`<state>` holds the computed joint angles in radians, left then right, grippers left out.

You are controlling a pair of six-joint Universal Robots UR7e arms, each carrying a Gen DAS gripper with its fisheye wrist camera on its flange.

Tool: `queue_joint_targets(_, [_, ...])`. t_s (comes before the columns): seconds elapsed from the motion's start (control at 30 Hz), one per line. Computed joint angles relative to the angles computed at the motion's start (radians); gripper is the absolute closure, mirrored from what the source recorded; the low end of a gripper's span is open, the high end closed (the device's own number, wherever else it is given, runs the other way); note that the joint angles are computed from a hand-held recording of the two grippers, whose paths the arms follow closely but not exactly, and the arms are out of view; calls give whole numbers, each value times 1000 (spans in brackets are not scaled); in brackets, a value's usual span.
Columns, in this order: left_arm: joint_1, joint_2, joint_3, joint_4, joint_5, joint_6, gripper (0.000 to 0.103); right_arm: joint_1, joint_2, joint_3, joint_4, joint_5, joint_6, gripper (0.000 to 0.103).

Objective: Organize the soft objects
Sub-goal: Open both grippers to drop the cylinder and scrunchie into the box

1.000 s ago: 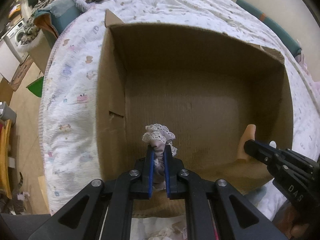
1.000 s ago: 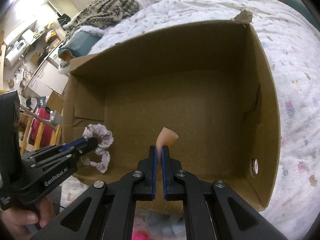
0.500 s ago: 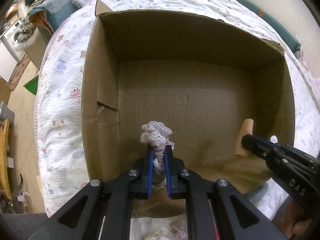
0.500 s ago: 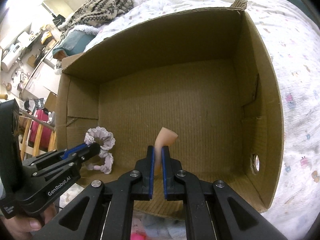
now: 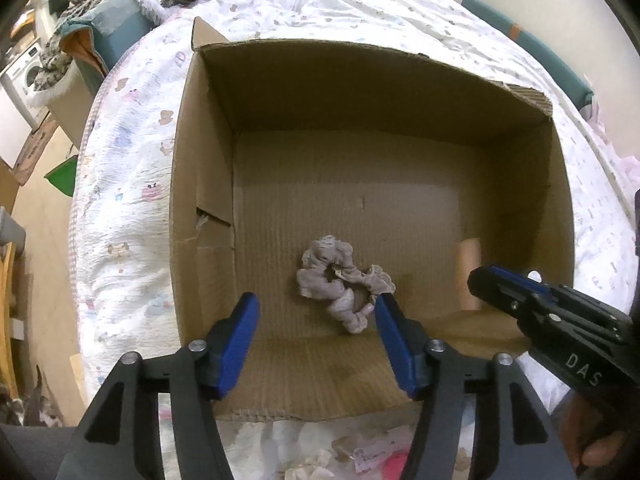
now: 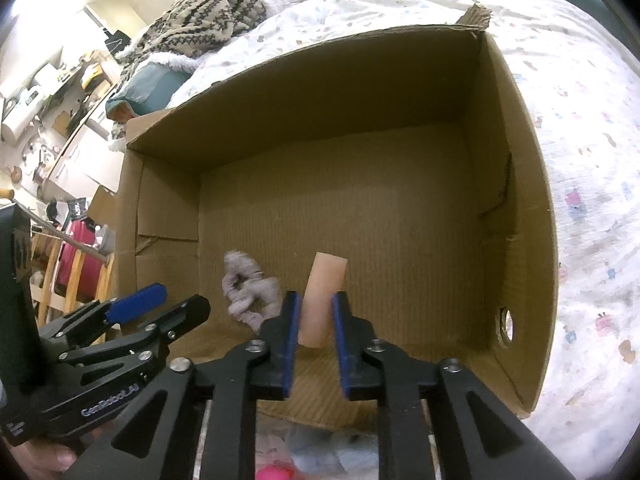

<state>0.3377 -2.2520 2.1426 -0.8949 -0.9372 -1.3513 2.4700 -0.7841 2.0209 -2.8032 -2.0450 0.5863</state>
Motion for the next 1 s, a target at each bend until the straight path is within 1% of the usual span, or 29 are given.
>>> queue_joint_targets(0.07, [-13,3,-9,26,-2,-19,45,0,-4,1,8,0,12,81])
queue_joint_targets(0.13, [-20,-5,-14,40,-7,-24,44,2,-10,3,19,-2,27,73])
queue_joint_targets(0.17, [-21,-8,-16,40,-10,-23,44,3,-14,6,19,-3,36,58])
queue_joint_targets(0.2, [-25,-10,-19,41,-14,-26,43,5,-19,12,9,-4,43,38])
queue_joint_targets(0.23, [-25,-14,-22,43,-15,-24,43,9,-23,20,-11,-7,47,34])
queue_joint_targets(0.27, [-33,-15,-25,48,-18,-29,43,14,-26,25,-26,-10,46,34])
queue_joint_targets(0.43, [-115,-25,-50,125,-43,-88,41,44,-41,20,-13,-35,49,34])
queue_joint_targets(0.6, [-221,-31,-79,221,-83,-189,41,79,-70,36,2,-66,83,34])
queue_joint_targets(0.7, [-297,-48,-94,291,-121,-262,40,102,-87,51,12,-90,105,34])
queue_joint_targets(0.8, [-409,-66,-106,385,-175,-354,40,131,-104,74,8,-124,130,34])
queue_joint_targets(0.83, [-422,-63,-107,395,-181,-365,40,140,-109,80,13,-134,140,34])
queue_joint_targets(0.93, [-514,-70,-110,446,-241,-443,40,164,-123,95,30,-149,164,34])
queue_joint_targets(1.0, [-561,-80,-111,473,-275,-485,40,179,-127,101,41,-162,180,34])
